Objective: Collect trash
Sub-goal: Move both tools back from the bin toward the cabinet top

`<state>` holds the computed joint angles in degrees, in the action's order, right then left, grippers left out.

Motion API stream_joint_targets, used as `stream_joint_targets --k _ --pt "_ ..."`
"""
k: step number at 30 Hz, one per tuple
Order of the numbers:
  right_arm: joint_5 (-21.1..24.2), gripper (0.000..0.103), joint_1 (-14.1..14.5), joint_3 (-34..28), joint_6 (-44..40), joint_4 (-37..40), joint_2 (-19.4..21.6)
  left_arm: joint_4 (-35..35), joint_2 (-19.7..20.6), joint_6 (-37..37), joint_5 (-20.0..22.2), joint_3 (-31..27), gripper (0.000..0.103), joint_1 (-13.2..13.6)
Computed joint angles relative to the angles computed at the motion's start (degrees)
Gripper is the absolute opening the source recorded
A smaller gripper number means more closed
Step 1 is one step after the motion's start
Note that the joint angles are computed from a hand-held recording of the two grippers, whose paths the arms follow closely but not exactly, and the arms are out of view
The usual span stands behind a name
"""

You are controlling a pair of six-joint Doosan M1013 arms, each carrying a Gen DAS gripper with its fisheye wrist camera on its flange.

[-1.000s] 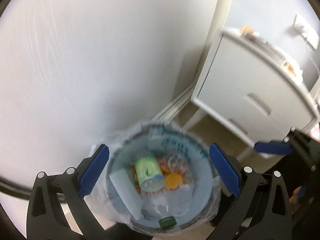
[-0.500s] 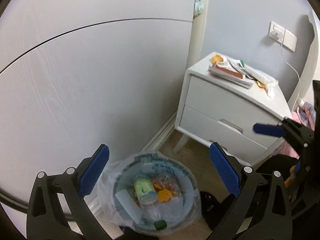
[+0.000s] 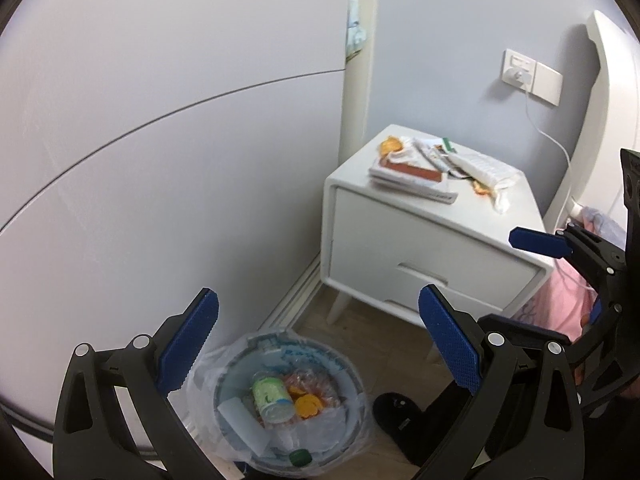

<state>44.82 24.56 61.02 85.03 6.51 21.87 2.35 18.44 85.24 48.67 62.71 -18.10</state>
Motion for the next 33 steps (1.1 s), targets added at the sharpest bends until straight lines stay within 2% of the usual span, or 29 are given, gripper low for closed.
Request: stream_joint_targets --k 11,20,25,29,33 --pt "-1.51 0.096 -2.33 -0.32 4.83 -4.77 -1.67 -3.94 2.98 4.82 1.8 -6.12 0.097 -1.3" --pt "-2.68 0.096 -5.88 2.51 12.52 -10.35 -4.25 -9.33 6.3 10.38 2.96 -11.37 0.097 -2.63" --pt "-4.31 0.096 -8.08 4.19 12.57 -11.04 -5.19 -12.04 8.63 13.25 3.84 -14.86 0.097 -3.41" --pt "-3.84 0.096 -9.66 3.87 13.5 -11.01 -5.09 -14.31 11.06 15.06 4.62 -18.67 0.097 -4.03" --pt "-4.86 0.096 -11.24 3.74 14.92 -11.41 -4.91 -17.86 14.95 16.67 8.47 -25.18 0.097 -4.36"
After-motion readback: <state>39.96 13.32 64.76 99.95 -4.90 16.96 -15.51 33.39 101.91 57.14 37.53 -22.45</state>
